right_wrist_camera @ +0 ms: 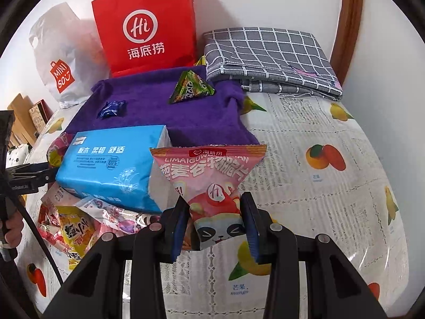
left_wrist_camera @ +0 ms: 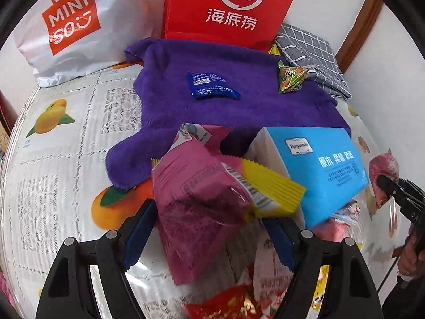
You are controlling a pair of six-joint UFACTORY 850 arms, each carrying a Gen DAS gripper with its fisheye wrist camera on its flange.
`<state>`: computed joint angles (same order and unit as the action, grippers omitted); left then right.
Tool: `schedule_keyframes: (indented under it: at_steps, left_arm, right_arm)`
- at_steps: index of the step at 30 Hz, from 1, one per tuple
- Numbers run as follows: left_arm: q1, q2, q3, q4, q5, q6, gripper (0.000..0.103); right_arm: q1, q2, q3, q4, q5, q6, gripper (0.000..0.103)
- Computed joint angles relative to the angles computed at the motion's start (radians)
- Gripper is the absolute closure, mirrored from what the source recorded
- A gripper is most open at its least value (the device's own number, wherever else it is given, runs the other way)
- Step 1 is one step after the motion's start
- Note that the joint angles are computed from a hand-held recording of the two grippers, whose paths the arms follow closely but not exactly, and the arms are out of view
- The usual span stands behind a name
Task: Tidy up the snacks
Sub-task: 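Grasp the panda triangle bag with the right gripper while the left grasps the pink bag, then carry both bags onto the purple towel and open both grippers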
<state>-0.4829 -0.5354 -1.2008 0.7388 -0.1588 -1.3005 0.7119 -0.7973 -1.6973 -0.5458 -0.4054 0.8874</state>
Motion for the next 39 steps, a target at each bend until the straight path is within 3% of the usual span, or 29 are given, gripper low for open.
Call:
schedule_keyframes:
  at_steps: [7,20,29,39]
  left_arm:
    - [0.003,0.007,0.009,0.083,0.025,-0.099,0.045]
    - [-0.039,0.177,0.143,0.418,-0.012,-0.499,0.045]
    - [-0.129,0.249,0.19,0.484,-0.049,-0.599,0.045]
    - [-0.191,0.278,0.181,0.469,-0.076,-0.594,0.045]
  right_arm:
    - [0.005,0.009,0.017,0.012,0.016,-0.021,0.064]
    - [0.035,0.112,0.144,-0.034,0.077,0.033,0.064]
    - [0.072,0.184,0.208,-0.092,0.09,0.095,0.064]
    - [0.097,0.219,0.212,-0.156,0.068,0.155,0.064]
